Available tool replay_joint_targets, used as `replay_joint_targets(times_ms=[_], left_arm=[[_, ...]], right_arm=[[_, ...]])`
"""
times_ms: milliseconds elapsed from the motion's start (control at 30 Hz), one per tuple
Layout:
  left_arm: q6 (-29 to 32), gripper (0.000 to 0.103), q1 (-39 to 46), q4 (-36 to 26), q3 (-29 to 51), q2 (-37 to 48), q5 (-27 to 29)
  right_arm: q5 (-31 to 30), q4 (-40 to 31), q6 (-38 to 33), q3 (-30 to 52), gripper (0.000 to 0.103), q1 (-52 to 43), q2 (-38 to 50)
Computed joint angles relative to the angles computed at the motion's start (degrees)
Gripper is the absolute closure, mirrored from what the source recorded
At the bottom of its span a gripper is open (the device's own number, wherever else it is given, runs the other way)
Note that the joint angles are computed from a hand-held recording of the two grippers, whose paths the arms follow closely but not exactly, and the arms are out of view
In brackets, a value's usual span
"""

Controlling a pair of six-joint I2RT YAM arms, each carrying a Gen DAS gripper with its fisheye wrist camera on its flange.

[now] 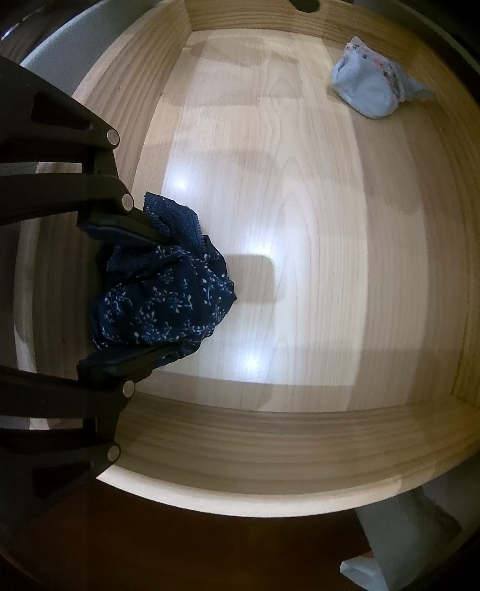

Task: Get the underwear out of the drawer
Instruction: 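Lower the left gripper onto the light blue patterned sock and close it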

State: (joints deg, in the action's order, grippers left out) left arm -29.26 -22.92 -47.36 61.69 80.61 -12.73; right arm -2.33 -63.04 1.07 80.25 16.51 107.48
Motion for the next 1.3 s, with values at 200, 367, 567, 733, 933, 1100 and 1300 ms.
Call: replay_joint_targets(times_ms=[200,367,567,733,933,1100,1300], left_arm=[[-0.68,0.051,1.36,2.36,2.19,3.73,2.1],[-0.16,0.051,2.22,3.08,4.13,6.53,2.68],[-0.27,0.051,2.79,3.15,6.76,10.89,4.0],[0.49,0.051,3.04,2.53,9.64,14.99,4.07],[0.09,0.051,3.43,-0.06,13.66,20.41,4.84],[0.22,0.051,4.24,0.92,13.67,21.6,4.97],[0.3,0.063,5.41,1.52,13.3,22.43,7.13]], right_arm=[[-0.68,-0.15,0.18,-0.61,0.059,-0.21,-0.91],[-1.27,-0.08,0.32,-1.13,0.059,-0.1,-1.4],[-1.52,-0.12,-0.05,-1.44,0.058,-0.4,-1.71],[-1.55,-0.08,-0.04,-1.52,0.058,-0.44,-1.76],[-1.88,-0.11,-0.44,-1.73,0.057,-0.69,-1.94],[-2.18,-0.18,-0.7,-1.78,0.057,-0.82,-2.04],[-2.28,-0.07,-0.67,-1.88,0.056,-0.82,-2.07]])
